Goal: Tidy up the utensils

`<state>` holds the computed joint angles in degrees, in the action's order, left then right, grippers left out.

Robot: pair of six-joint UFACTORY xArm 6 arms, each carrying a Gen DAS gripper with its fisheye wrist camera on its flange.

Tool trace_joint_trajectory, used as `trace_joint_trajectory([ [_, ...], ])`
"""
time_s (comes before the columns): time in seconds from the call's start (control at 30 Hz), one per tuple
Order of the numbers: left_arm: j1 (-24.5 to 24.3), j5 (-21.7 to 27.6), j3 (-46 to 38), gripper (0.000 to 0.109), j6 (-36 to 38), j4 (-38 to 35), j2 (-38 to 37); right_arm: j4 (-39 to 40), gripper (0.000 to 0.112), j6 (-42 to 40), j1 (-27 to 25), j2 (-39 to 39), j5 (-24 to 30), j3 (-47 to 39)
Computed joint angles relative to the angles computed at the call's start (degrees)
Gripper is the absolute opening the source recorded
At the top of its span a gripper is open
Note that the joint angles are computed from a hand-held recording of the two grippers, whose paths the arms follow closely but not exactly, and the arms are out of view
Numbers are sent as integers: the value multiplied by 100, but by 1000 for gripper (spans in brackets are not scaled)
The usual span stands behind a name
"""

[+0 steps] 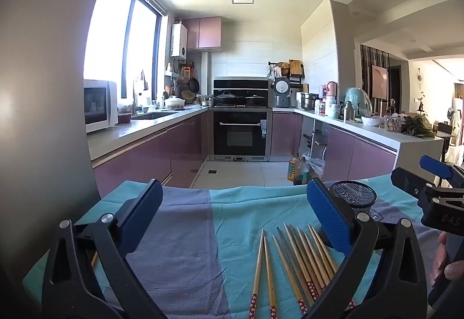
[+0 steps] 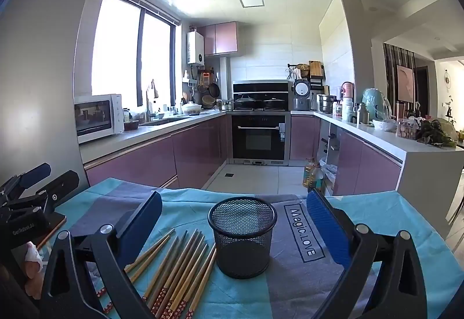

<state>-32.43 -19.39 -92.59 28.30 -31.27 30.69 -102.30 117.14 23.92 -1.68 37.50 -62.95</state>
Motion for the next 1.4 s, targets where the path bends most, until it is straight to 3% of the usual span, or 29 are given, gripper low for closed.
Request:
trace_joint_trajectory([
  [0.1,57,-234,227,98,-567,597,-5,-125,97,146,-35,-13,-15,62],
  [0.3,110,-293,286,98,-796,832,-3,-165,97,207,-45,-32,-5,80],
  [1.4,116,-425,349,98,-914,966,-6,-232,97,308,-40,-9,27,104],
])
